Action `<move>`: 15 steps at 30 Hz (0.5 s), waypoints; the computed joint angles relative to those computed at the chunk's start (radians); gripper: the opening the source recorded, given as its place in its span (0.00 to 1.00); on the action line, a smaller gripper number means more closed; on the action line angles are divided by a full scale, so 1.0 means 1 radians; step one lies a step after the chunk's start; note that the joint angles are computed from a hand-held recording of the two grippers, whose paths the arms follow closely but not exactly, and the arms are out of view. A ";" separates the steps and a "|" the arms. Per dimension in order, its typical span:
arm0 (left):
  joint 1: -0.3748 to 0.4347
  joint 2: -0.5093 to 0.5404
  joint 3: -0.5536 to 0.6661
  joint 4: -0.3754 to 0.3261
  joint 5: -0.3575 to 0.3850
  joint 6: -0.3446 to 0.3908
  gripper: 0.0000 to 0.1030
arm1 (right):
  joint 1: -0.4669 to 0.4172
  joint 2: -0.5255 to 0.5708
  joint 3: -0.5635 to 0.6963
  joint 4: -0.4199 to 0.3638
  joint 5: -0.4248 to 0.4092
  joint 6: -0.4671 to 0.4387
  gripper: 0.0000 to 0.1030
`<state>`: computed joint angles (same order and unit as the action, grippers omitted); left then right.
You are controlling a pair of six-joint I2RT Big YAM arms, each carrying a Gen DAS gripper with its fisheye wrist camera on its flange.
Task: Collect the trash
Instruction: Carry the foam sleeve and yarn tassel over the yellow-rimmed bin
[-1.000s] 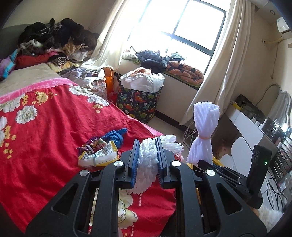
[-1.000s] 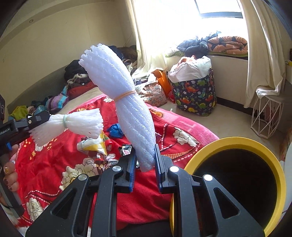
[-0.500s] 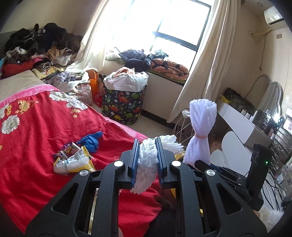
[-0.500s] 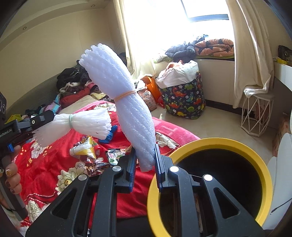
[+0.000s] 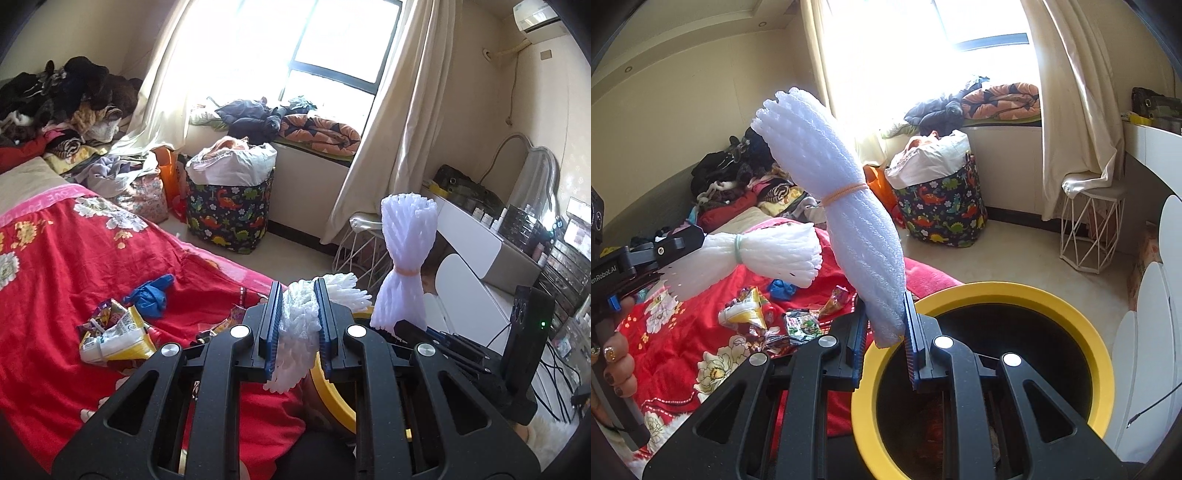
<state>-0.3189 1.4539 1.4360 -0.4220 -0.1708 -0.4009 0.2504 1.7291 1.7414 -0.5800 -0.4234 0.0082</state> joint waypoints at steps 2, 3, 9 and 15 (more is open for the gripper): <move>-0.005 0.009 0.010 -0.003 -0.001 0.006 0.12 | -0.005 -0.002 -0.002 0.004 0.002 0.005 0.17; -0.008 0.012 0.011 -0.004 -0.002 0.007 0.12 | -0.008 -0.003 -0.005 0.006 0.003 0.007 0.17; -0.021 0.038 0.042 -0.019 -0.004 0.009 0.12 | -0.030 -0.009 -0.017 0.015 0.011 0.021 0.17; -0.038 0.066 0.074 -0.035 -0.013 0.013 0.12 | -0.053 -0.015 -0.027 0.022 0.022 0.039 0.17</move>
